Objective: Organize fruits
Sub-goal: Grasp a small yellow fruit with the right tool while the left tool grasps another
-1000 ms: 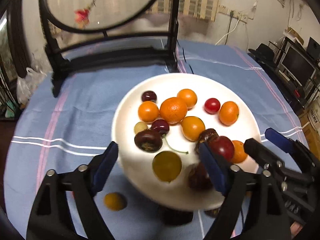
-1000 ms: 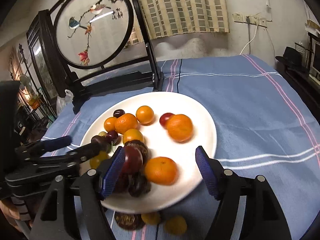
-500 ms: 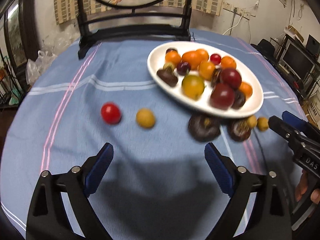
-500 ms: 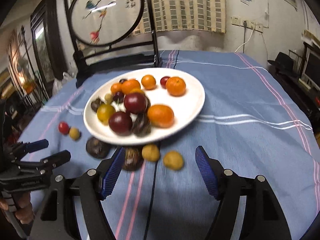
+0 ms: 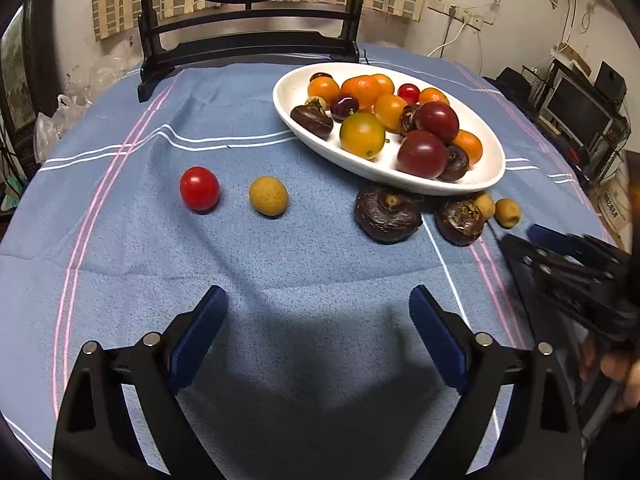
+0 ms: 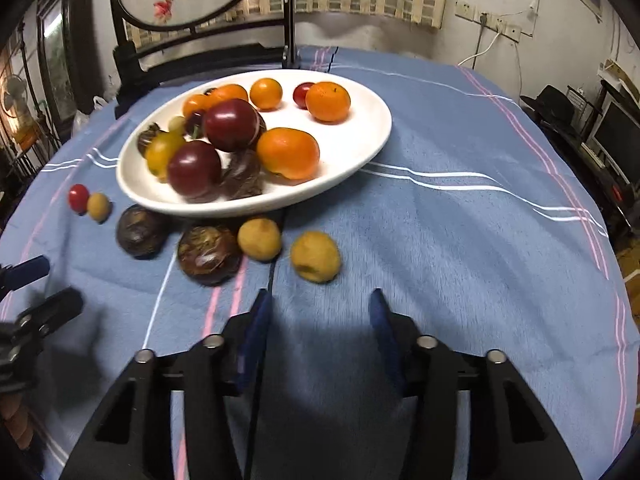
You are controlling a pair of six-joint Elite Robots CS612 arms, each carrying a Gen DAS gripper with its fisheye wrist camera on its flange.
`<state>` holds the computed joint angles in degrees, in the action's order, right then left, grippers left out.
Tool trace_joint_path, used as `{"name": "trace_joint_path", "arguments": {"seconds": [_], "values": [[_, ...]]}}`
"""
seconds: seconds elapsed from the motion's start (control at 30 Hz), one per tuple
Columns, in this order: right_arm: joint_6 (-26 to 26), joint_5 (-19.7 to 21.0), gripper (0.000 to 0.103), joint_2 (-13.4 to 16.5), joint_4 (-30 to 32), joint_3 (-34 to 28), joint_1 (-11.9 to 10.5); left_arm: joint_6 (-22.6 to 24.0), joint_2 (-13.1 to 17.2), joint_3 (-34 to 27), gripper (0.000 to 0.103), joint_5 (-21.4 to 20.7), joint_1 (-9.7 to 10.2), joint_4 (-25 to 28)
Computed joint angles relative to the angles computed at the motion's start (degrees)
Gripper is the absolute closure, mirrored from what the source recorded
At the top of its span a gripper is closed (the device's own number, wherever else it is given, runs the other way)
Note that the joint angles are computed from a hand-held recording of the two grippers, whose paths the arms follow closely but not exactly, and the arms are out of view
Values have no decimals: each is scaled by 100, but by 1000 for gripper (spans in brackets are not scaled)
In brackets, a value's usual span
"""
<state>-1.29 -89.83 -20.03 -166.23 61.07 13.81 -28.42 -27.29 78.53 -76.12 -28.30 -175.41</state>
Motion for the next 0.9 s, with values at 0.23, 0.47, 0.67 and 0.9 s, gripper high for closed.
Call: {"name": "trace_joint_path", "arguments": {"seconds": [0.23,0.47,0.67,0.9], "values": [[-168,-56,76,206,106,-425,38,-69,12,-32,13,-173,31,97],[104,557,77,-48,-262,54,-66,-173,23,-61,13,-119,44,177],[78,1141,77,-187,-683,376,-121,-504,-5,-41,13,299,59,298],[-221,1349,77,-275,-732,521,-105,-751,56,-402,23,465,127,1104]]}}
